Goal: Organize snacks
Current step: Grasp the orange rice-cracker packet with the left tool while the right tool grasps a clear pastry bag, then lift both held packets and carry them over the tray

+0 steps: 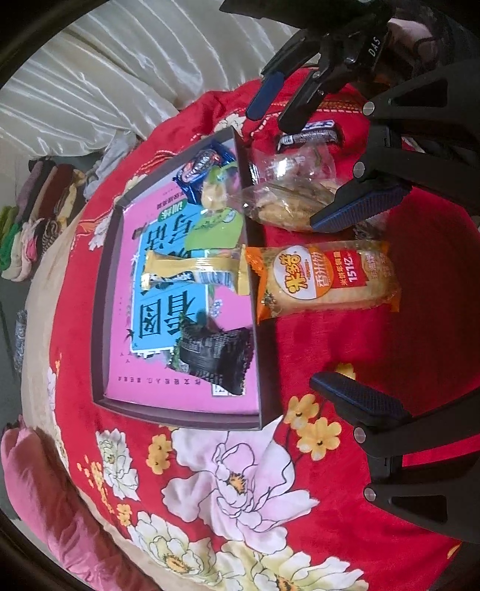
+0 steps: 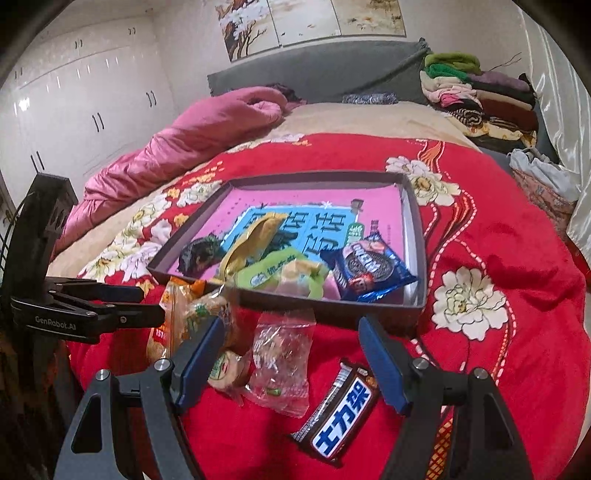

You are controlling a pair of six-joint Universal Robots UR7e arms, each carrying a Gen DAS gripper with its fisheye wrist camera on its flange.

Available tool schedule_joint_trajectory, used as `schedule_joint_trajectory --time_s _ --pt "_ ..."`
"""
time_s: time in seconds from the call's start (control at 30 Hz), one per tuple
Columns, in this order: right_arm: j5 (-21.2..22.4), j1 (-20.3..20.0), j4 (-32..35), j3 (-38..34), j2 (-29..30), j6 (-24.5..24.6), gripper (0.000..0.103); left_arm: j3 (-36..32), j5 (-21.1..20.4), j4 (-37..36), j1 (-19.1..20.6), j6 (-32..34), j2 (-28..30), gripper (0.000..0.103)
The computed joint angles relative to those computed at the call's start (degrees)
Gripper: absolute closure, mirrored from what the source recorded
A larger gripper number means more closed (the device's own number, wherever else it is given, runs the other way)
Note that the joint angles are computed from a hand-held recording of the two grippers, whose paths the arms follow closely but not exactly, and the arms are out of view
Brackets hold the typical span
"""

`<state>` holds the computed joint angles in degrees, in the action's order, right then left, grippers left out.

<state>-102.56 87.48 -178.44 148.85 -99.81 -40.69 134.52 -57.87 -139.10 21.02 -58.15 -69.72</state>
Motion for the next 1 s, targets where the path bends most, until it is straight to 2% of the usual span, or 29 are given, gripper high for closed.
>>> schedule_joint_trajectory --time_s 0.1,0.33,0.63,0.7,0.87,0.93,1.0 --pt "-2.3 0.6 0.3 -0.2 1.9 0.4 0.028 0.0 -0.4 0.0 0.2 -0.3 0.7 0.024" --pt "-3.8 -0.4 1.3 -0.9 4.1 2.2 0.028 0.0 -0.5 -0.1 0.6 -1.0 1.7 0.024" --pt "-5.6 -0.2 0.4 -1.8 7.9 1.6 0.049 -0.5 0.4 -1.2 0.9 0.1 3.6 0.024" --pt "-6.3 0.3 -0.3 -1.9 9.0 1.0 0.056 -0.6 0.3 -1.7 1.1 0.1 4.0 0.025" --pt "-7.5 0.9 -1.5 -2.2 10.8 0.2 0.060 -0.8 -0.1 -3.0 1.5 0.3 5.1 0.042" --pt "-6.9 0.7 -0.8 -2.3 10.4 0.3 0.061 -1.0 -0.4 -3.6 1.6 0.8 5.7 0.055" --pt "-6.2 0.5 -0.3 -2.2 9.8 0.1 0.062 -0.9 -0.9 -4.8 1.9 1.8 6.1 0.062"
